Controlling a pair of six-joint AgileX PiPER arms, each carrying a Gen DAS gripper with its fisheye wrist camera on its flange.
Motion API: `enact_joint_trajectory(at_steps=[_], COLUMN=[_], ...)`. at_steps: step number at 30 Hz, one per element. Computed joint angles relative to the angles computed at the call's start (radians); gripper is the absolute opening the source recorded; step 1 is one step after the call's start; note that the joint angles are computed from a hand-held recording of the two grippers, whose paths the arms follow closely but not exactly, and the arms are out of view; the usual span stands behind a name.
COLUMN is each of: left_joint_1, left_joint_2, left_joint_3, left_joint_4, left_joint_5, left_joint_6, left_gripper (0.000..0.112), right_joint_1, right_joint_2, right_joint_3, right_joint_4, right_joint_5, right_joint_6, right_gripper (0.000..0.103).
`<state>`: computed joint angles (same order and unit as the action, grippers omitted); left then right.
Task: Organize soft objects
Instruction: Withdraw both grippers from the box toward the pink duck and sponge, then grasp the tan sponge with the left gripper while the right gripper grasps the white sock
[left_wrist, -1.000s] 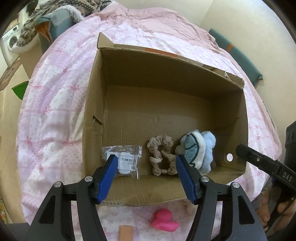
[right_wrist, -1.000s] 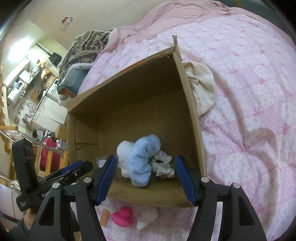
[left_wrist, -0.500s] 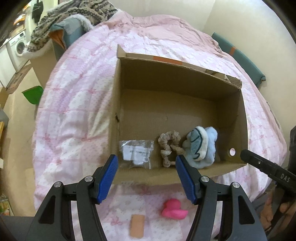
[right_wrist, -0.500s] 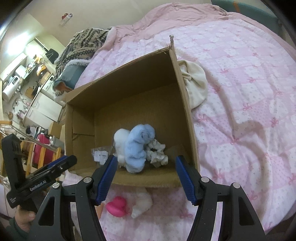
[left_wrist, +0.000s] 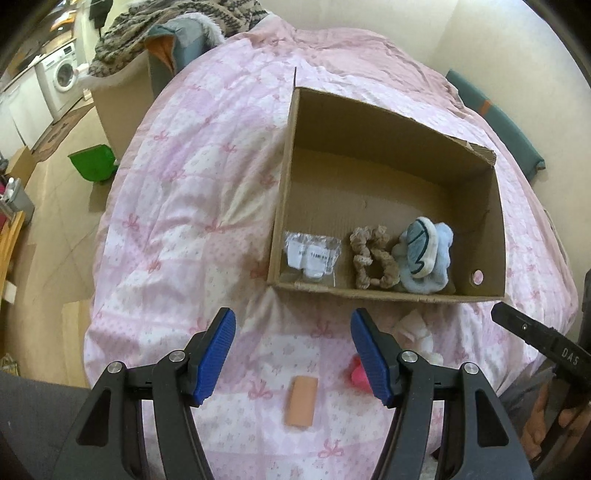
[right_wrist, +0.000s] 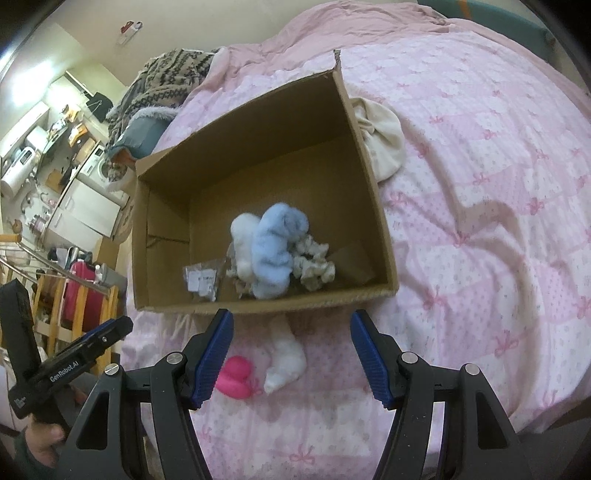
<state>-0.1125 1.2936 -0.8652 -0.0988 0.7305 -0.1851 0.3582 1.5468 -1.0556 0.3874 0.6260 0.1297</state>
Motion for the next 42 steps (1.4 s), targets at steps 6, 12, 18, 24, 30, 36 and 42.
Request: enact_joint_trajectory(at_steps=[6,12,18,24,30,36,42], left_joint_1=[0.017,-0.007,-0.009,-0.067,-0.158,-0.151,-0.072], left_joint_2=[0.002,0.057,0.165,0.231,0.294,0.281,0.142], left_joint_3=[0.024,0.036,0.035,0.034,0.019,0.016,0.025], left_joint_4=[-0.052,-0.009,-0.095,-0.118,-0.015,-0.016,-0.073], left_joint_5=[0.045,0.073,0.109,0.095,0.085,0.087,0.066], left_joint_6=[0.034,-0.014,0.063,0.081,-0.017,-0.019,0.029], left_gripper=[0.062,0.062,0.06,0.044,0.02,0.005,0.004], right_joint_1=[0.033,0.044,0.045,0.034,0.019,0.025,0.024], right_joint_2=[-0.027,-0.028,-0.006,0.029,0.068,0.092,0.098], right_joint_3=[0.042,0.064,0.053,0.039,0.023,0.002,-0.004], right_joint_4=[-0.016,0.004,-0.002,0.034,0.083,0.081,0.08], right_joint_5=[-0.004,0.001,0.009,0.019,0.031,0.038,0.041], right_joint_6=[0.029,0.027,0.042,0.019,-0.012,-0.011,-0.006], right_gripper=[0.069,0.069,0.069,0.069,0.069,0.069,0.069])
